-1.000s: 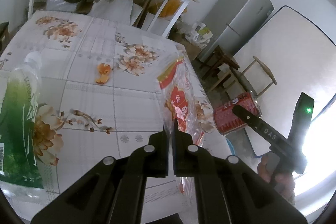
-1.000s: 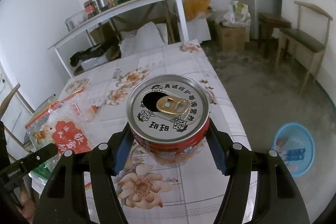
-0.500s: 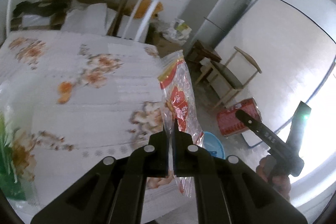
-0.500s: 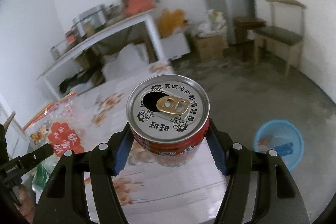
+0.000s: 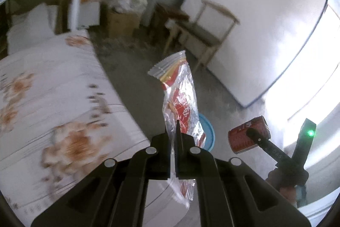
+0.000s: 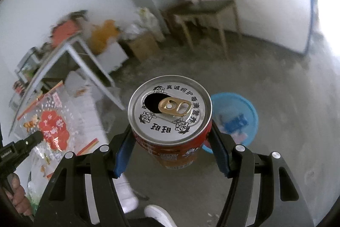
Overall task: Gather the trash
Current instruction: 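Carry can and snack bag over the wastebasket and open both grippers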
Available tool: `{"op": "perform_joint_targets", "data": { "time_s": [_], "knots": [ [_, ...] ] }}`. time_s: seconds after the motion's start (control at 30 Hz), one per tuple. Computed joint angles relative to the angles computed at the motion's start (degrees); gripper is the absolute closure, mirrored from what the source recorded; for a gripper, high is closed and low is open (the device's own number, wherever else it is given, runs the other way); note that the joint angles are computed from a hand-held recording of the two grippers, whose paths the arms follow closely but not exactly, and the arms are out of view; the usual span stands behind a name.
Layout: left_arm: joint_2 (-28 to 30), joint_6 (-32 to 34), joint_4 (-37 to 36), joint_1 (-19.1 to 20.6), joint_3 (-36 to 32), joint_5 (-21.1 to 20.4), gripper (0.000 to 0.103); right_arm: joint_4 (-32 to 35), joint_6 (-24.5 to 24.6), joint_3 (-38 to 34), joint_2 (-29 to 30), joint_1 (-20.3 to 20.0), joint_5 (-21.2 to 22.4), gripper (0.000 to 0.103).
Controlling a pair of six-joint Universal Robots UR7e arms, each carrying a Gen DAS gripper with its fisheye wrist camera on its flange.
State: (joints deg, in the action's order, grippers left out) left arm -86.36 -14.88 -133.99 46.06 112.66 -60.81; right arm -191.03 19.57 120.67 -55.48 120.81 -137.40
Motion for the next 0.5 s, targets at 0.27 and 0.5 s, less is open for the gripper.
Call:
{"op": "perform_joint_targets", "data": {
  "time_s": [0.27, 0.5],
  "knots": [
    [18.8, 1.5, 1.7, 3.0, -9.0, -3.1, 0.101, 2.7, 3.8, 2.0, -1.0, -12.8, 8.6, 0.041],
    [33.6, 1.8, 5.4, 5.1, -20.0, -4.2, 0.069, 4.7, 1.7, -1.5, 2.2, -21.3, 14.1, 0.031]
  ]
}}
